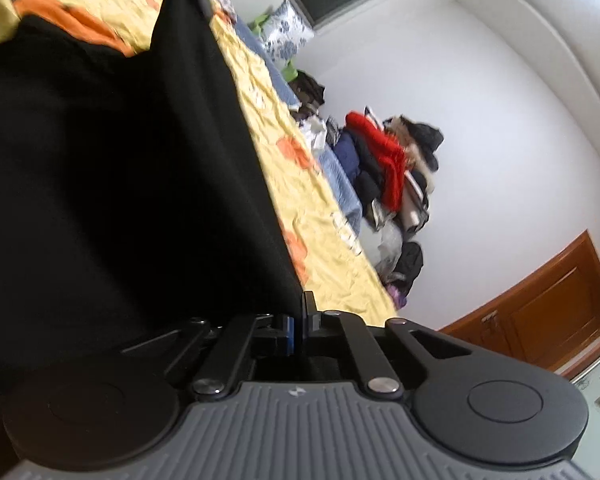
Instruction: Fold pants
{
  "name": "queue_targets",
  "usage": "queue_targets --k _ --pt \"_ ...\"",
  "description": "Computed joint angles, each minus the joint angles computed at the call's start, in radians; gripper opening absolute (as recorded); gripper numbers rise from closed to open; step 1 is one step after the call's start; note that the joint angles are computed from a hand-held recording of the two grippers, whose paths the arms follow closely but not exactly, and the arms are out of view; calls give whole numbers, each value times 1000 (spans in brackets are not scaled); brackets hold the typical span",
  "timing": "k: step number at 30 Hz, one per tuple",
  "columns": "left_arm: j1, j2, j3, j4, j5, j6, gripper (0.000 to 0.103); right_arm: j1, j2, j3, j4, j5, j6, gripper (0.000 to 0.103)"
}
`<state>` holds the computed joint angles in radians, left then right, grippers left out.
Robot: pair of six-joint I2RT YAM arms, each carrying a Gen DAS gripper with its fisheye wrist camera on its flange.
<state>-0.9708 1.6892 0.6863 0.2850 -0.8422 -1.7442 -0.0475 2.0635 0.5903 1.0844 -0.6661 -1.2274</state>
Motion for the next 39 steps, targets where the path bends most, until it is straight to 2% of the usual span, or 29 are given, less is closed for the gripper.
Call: queue_targets --k 3,9,12,16,22,25,29,31,33,34,37,38,39 --pt "-28 -29 -4 -101 21 -39 9 -63 -96 -73 -68 -80 -55 3" --pt "-63 -33 49 -320 53 -68 9 -170 -233 -186 -261 -193 -295 3" --pt "-81 -21 69 -372 57 -79 9 -183 -250 -225 -287 -195 -355 3" --pt "-103 -8 93 -423 62 -98 9 -176 -267 -238 -329 -171 -365 3" --pt "-107 33 109 -458 104 -126 9 -243 -344 -251 -554 -186 -501 3" --pt "-103 51 120 -470 115 -135 10 -252 -323 -262 -552 -182 -533 3" --pt "-110 64 166 -543 106 -148 11 -258 -334 -254 -591 -182 -560 3" --pt "-119 59 180 -581 101 -172 21 -280 -350 -244 -660 -199 -599 3" --pt "-132 55 200 -644 92 -214 22 -314 -373 -211 -781 -218 -643 3" --pt "-142 48 211 -675 84 -229 22 -330 -383 -174 -880 -226 -672 3" --pt "-178 47 282 -810 50 -261 22 -405 -365 91 -1435 -271 -751 4" --pt "-187 56 323 -861 31 -253 22 -430 -346 158 -1532 -307 -732 4" --pt "-194 69 364 -901 12 -239 25 -447 -335 197 -1563 -339 -685 4"
